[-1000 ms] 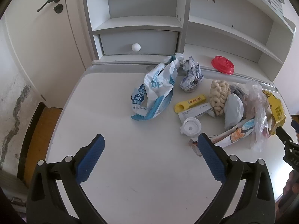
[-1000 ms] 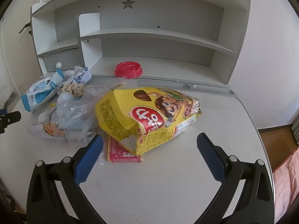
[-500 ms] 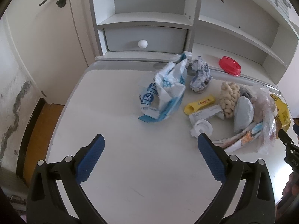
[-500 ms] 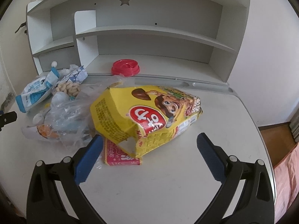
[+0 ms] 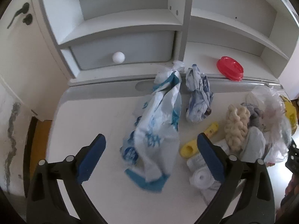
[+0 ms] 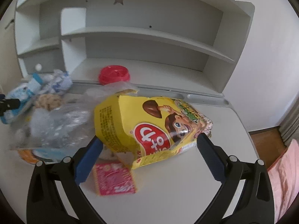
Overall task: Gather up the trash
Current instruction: 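Grasp the white-blue wrapper with the left tool while the right tool grasps the yellow snack bag, then carry both held items over the wastebasket and open both tools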
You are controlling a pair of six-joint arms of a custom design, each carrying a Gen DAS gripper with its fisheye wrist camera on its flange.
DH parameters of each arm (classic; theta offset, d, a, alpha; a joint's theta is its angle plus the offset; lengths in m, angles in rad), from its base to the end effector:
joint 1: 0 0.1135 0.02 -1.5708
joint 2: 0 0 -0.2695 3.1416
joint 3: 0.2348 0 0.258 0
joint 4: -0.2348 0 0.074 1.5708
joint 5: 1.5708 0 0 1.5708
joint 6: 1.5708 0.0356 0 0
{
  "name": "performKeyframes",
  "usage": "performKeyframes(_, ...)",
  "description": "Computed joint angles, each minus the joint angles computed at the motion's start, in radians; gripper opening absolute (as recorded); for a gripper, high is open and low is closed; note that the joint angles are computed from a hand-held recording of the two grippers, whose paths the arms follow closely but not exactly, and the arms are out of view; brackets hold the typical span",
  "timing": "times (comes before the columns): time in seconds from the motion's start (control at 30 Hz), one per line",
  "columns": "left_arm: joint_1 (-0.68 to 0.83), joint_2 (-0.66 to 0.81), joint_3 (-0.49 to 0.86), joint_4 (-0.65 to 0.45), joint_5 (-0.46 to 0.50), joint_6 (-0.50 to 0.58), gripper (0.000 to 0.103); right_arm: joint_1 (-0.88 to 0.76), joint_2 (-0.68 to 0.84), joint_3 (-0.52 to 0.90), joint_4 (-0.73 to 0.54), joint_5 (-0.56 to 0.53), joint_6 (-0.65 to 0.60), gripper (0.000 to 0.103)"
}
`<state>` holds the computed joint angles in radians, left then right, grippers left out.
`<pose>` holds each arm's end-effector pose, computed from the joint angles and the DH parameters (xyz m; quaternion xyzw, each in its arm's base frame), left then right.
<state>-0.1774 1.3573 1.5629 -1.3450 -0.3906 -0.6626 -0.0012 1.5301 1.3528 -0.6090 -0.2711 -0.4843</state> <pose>0.2396 -0.0292 0.3897 -0.2705 0.9202 0.0875 0.2690 0.3431 0.0091 0.3210 -0.2692 0.8766 0.0302 0.3977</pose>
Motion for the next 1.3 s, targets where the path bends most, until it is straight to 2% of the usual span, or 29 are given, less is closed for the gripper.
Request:
performKeyframes(0.03,0.017,0.002,-0.008,0.01,0.026,0.019,0.066,-0.001,0.022,0.02,-0.016,-0.001,-0.003,0.097)
performKeyframes(0.07,0.036,-0.002,-0.027,0.03,0.067,0.04,0.057,-0.005,0.036,0.032,-0.024,-0.012,-0.006,0.097)
performKeyframes(0.1,0.048,-0.017,-0.047,0.056,0.092,0.053,0.056,-0.011,0.044,0.036,-0.02,-0.02,-0.01,0.093)
performKeyframes(0.13,0.056,-0.034,-0.064,0.076,0.104,0.055,0.049,-0.024,0.052,0.045,-0.02,-0.041,-0.011,0.086)
performKeyframes(0.17,0.054,-0.043,-0.068,0.08,0.104,0.049,0.04,-0.035,0.065,0.062,-0.032,-0.055,-0.011,0.075)
performKeyframes(0.27,0.063,-0.085,-0.089,0.1,0.12,0.044,0.034,-0.085,0.101,0.127,-0.079,-0.129,-0.017,0.067)
performKeyframes(0.3,0.062,-0.098,-0.096,0.105,0.113,0.04,0.032,-0.097,0.108,0.142,-0.089,-0.151,-0.017,0.054)
performKeyframes(0.33,0.058,-0.11,-0.1,0.107,0.099,0.036,0.029,-0.115,0.115,0.162,-0.103,-0.173,-0.014,0.035)
performKeyframes(0.7,-0.016,-0.159,-0.082,0.096,-0.009,0.003,0.024,-0.269,0.217,0.371,-0.225,-0.349,0.02,0.028)
performKeyframes(0.9,-0.08,-0.12,-0.002,0.043,-0.089,0.004,0.023,-0.331,0.257,0.456,-0.261,-0.429,0.043,0.028)
performKeyframes(1.17,-0.149,-0.09,0.069,-0.007,-0.137,-0.041,0.023,-0.369,0.272,0.489,-0.316,-0.489,0.006,0.028)
performKeyframes(1.3,-0.246,-0.027,0.193,-0.055,-0.191,-0.072,0.023,-0.429,0.316,0.581,-0.405,-0.576,-0.021,0.028)
